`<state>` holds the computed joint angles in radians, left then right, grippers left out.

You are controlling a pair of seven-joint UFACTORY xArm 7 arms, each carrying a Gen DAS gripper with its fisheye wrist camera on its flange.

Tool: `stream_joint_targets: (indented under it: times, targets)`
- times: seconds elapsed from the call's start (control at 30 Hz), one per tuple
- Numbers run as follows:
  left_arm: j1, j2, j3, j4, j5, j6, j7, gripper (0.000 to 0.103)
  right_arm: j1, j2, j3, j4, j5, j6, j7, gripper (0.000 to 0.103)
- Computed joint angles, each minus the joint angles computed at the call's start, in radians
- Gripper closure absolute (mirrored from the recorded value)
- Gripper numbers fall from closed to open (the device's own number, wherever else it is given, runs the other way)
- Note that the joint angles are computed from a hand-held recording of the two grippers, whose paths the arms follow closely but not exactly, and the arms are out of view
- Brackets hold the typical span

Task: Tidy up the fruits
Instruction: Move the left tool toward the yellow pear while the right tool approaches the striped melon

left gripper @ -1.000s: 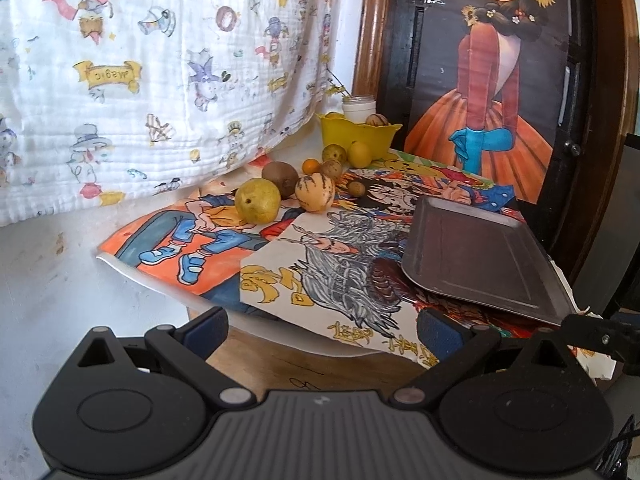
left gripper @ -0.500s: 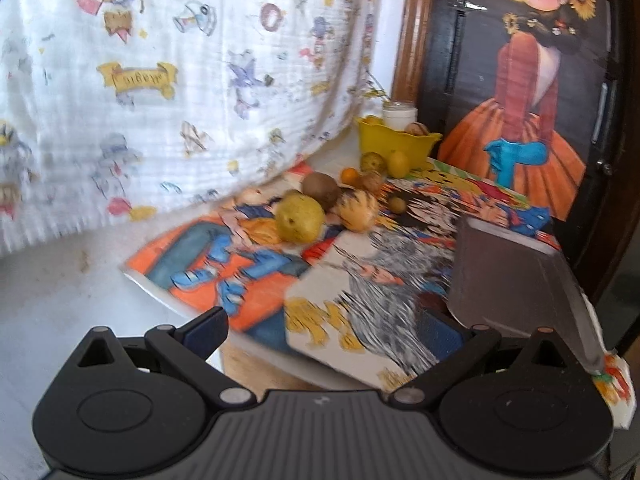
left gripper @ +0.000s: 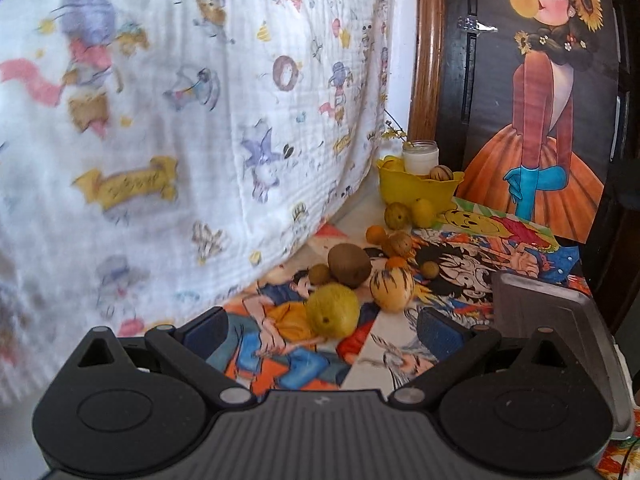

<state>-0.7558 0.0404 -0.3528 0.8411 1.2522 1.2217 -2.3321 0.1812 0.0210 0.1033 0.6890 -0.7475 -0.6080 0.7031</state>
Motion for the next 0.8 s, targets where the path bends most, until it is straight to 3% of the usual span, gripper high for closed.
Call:
stream_joint_targets:
  times: [0.07,0.23,0.3,0.4,0.5,0.6,0.8]
  targets:
    - [0.015,0.000,0.014,-0.004,0.024,-0.023,0.019,0.000,-0.018,0.082,0.010,0.119,-0.137,0.036,0.148,0.000]
    - [0.062,0.018,0.048,-0.014,0.088,-0.118,0.031,0.000,-0.093,0.296,0.125,0.383,-0.369,0.166,0.334,0.002]
    - [0.082,0.033,0.063,-0.016,0.113,-0.156,0.023,0.000,-0.124,0.374,0.180,0.461,-0.433,0.216,0.370,0.008]
    - [0.109,0.048,0.084,-0.023,0.153,-0.210,-0.002,0.000,-0.158,0.472,0.253,0.538,-0.447,0.295,0.353,0.012]
    - [0.132,0.071,0.102,-0.018,0.184,-0.253,-0.009,0.001,-0.321,0.606,0.484,0.616,-0.519,0.423,0.333,0.015]
    - [0.150,0.091,0.118,-0.012,0.213,-0.295,-0.019,0.004,-0.384,0.703,0.600,0.654,-0.467,0.514,0.218,0.020]
    - [0.179,0.118,0.142,-0.010,0.252,-0.367,-0.065,0.014,-0.430,0.838,0.720,0.704,-0.346,0.617,0.017,0.029]
